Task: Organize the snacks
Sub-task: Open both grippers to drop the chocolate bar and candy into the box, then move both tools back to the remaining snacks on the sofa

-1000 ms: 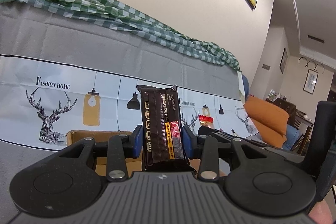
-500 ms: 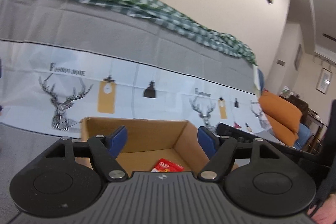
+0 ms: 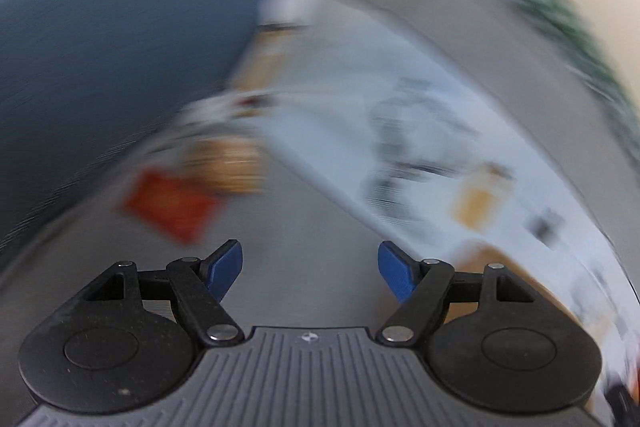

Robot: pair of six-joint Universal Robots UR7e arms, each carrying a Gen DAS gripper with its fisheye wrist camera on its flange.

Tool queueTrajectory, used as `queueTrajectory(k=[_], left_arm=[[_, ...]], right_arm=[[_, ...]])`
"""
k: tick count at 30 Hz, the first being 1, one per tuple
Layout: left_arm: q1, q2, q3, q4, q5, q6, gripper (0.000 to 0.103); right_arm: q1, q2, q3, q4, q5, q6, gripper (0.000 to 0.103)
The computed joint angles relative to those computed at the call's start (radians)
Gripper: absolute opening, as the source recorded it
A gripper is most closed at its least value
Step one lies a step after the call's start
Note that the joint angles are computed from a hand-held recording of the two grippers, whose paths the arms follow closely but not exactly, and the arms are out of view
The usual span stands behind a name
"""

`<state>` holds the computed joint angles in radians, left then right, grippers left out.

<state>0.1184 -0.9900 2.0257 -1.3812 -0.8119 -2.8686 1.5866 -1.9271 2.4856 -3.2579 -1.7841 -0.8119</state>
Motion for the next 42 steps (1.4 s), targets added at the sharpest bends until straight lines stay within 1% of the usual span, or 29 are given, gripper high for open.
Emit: queueTrajectory(k=[2,4,5,8,9,11,12,14,18,21,23,26,28,29,31,32,33,34,35,36,39,40,42], left_arm=[[0.008,-0.047,0.036,0.028,-0.091,-0.093,0.079],[0.012,-0.091,0.077,0.040,-0.155,-0.172,0.079],[0.013,-0.120,0.108,0.026,-0.175,-0.201,0.079],[0.021,-0.185,0.183,-0.044,-0.209,-0.226,0.079],[0.027,-0.197,0.200,-0.064,-0.217,-0.218,0.079],[0.050,-0.192,0.200,-0.076,-0.225,-0.131,0.080],[0.065,-0.183,0.191,-0.067,-0.214,-0.081,0.085],[0.084,-0.168,0.178,-0.054,-0.192,-0.017,0.086],[0.110,-0.140,0.164,-0.042,-0.182,0.065,0.087],[0.116,-0.132,0.156,-0.037,-0.181,0.130,0.087],[0.115,-0.121,0.146,-0.035,-0.184,0.153,0.086],[0.114,-0.114,0.133,-0.015,-0.204,0.154,0.077],[0.111,-0.114,0.133,-0.014,-0.200,0.141,0.059],[0.105,-0.123,0.139,-0.018,-0.198,0.132,0.055],[0.091,-0.143,0.151,-0.026,-0.198,0.116,0.041],[0.084,-0.153,0.158,-0.031,-0.198,0.109,0.036],[0.082,-0.165,0.167,-0.039,-0.194,0.103,0.025],[0.075,-0.177,0.177,-0.048,-0.191,0.094,0.017],[0.067,-0.190,0.186,-0.057,-0.193,0.082,0.015],[0.063,-0.196,0.194,-0.068,-0.192,0.071,0.011],[0.053,-0.219,0.223,-0.108,-0.185,0.035,0.007],[0.046,-0.227,0.232,-0.123,-0.184,0.022,0.005],[0.024,-0.251,0.260,-0.159,-0.187,-0.019,0.005]], right_arm=[[0.010,0.006,0.003,0.003,-0.008,0.001,0.077],[0.021,0.011,0.008,-0.003,-0.013,0.004,0.078],[0.026,0.014,0.011,-0.006,-0.016,0.006,0.078],[0.042,0.025,0.016,-0.015,-0.024,0.009,0.078],[0.047,0.029,0.018,-0.018,-0.027,0.010,0.078],[0.058,0.038,0.021,-0.026,-0.035,0.012,0.078],[0.063,0.044,0.023,-0.032,-0.039,0.012,0.078],[0.074,0.053,0.026,-0.040,-0.048,0.015,0.078],[0.101,0.073,0.036,-0.064,-0.061,0.017,0.078],[0.119,0.085,0.043,-0.075,-0.069,0.016,0.078],[0.133,0.093,0.046,-0.080,-0.075,0.016,0.078],[0.153,0.106,0.056,-0.103,-0.080,-0.004,0.078],[0.159,0.105,0.064,-0.107,-0.071,-0.020,0.078],[0.161,0.105,0.069,-0.113,-0.067,-0.032,0.078],[0.169,0.111,0.075,-0.127,-0.070,-0.047,0.078],[0.175,0.113,0.077,-0.132,-0.074,-0.051,0.078],[0.180,0.115,0.076,-0.135,-0.077,-0.055,0.078],[0.184,0.117,0.077,-0.138,-0.077,-0.060,0.078],[0.191,0.118,0.078,-0.143,-0.078,-0.065,0.078],[0.197,0.117,0.078,-0.141,-0.078,-0.066,0.078],[0.216,0.102,0.071,-0.087,-0.059,-0.053,0.079],[0.225,0.095,0.065,-0.051,-0.050,-0.051,0.079],[0.244,0.084,0.050,0.035,-0.037,-0.035,0.079]])
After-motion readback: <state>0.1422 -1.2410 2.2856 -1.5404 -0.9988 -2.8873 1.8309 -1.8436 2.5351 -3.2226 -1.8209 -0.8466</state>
